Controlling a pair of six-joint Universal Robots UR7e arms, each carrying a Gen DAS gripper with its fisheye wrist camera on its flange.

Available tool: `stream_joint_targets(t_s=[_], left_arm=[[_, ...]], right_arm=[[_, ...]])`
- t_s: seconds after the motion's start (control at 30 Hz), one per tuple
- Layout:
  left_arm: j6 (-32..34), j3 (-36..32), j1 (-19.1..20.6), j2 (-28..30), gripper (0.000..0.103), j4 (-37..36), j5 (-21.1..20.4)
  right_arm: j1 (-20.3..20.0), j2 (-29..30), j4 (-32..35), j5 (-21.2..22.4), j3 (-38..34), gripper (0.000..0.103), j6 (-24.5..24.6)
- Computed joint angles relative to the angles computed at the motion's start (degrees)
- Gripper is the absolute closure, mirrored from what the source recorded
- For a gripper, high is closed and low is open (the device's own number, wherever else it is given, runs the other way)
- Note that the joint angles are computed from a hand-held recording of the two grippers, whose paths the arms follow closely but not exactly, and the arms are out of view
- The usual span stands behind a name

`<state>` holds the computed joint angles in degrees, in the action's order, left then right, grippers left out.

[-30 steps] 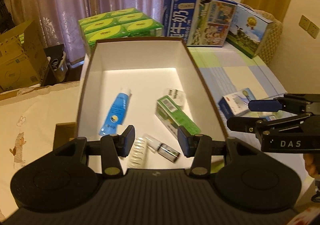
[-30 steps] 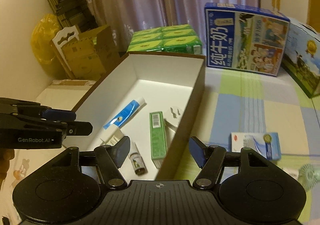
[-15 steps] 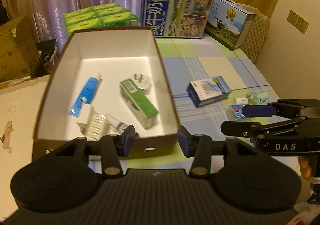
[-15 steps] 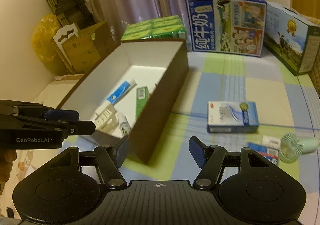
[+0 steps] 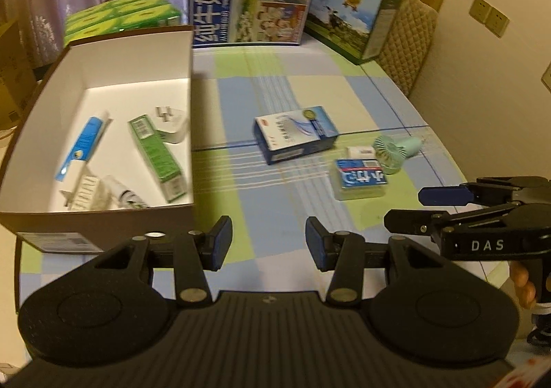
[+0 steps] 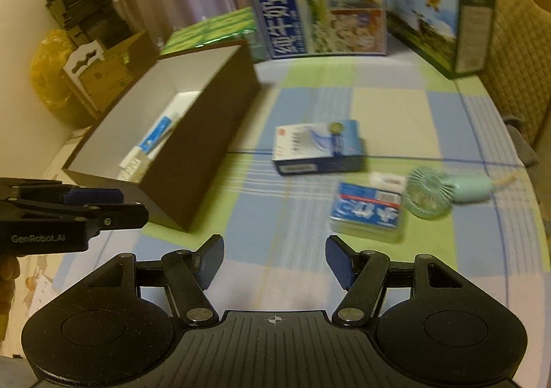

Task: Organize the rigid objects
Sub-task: 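Withdraw both grippers from the box toward the remaining items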

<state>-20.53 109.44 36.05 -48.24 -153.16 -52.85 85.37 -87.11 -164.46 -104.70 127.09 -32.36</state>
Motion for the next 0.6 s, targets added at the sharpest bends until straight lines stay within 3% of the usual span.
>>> stream_joint_targets(t_s=[0.37, 0.6], left_arm=[[-1.1, -4.0, -0.8, 5.9, 0.061, 0.9, -1.3], [0.3, -7.2, 0.2, 9.8, 0.061, 0.7, -1.4]], right_arm=[[-5.0, -2.9, 3.1, 0.8, -1.5, 0.041, -1.0], [-7.7, -1.6, 2.5, 2.1, -3.1, 0.041, -1.7]])
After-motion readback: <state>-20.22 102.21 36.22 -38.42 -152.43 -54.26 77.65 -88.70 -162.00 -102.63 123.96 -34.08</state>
